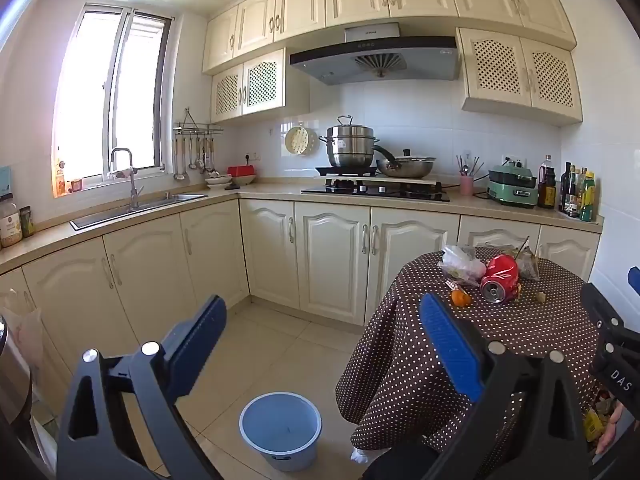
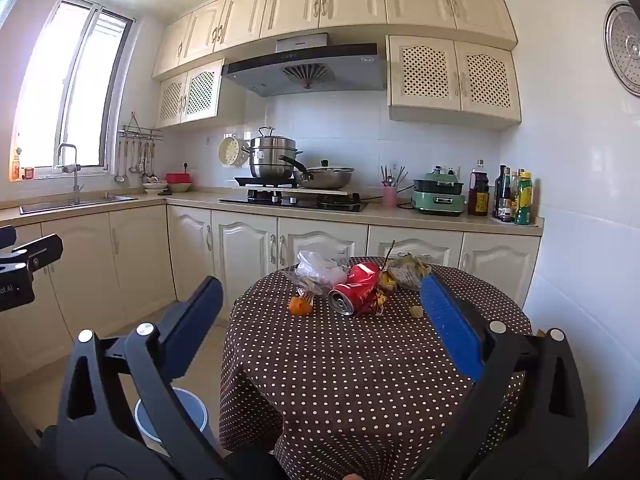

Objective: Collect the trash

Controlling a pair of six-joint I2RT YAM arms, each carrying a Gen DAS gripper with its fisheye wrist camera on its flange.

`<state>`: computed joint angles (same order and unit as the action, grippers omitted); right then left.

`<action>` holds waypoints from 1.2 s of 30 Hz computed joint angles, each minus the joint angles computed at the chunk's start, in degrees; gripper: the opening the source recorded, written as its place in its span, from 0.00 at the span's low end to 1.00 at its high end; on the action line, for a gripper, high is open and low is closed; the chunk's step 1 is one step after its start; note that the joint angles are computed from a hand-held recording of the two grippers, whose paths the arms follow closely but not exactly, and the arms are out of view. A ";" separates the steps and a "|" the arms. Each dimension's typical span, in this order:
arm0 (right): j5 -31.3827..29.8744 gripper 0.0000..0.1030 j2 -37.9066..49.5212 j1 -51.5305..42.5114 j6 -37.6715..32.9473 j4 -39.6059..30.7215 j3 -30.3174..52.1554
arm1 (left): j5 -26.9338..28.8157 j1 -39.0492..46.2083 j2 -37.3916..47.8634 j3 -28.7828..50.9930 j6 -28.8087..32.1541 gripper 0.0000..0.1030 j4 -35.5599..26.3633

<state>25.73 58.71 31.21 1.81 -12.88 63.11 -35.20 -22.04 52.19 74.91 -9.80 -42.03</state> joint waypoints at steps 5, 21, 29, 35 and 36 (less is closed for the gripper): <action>0.03 0.94 -0.04 0.05 0.02 0.32 -0.26 | -0.02 0.03 0.03 0.05 -0.17 0.93 -0.14; 0.19 0.94 0.04 0.27 0.21 -0.23 0.10 | -0.38 -0.39 0.08 0.42 -0.52 0.93 -0.79; -0.05 0.94 -0.10 -0.02 0.12 1.64 -1.93 | -0.98 -1.04 -0.66 -0.77 -0.93 0.93 -0.69; -0.69 0.94 0.05 -0.54 0.10 1.99 -2.24 | -2.46 -2.66 -1.78 -1.74 -1.60 0.93 -1.27; -0.78 0.94 -0.07 -0.63 0.09 2.25 -2.60 | -2.80 -3.03 -2.00 -1.90 -1.74 0.93 -1.41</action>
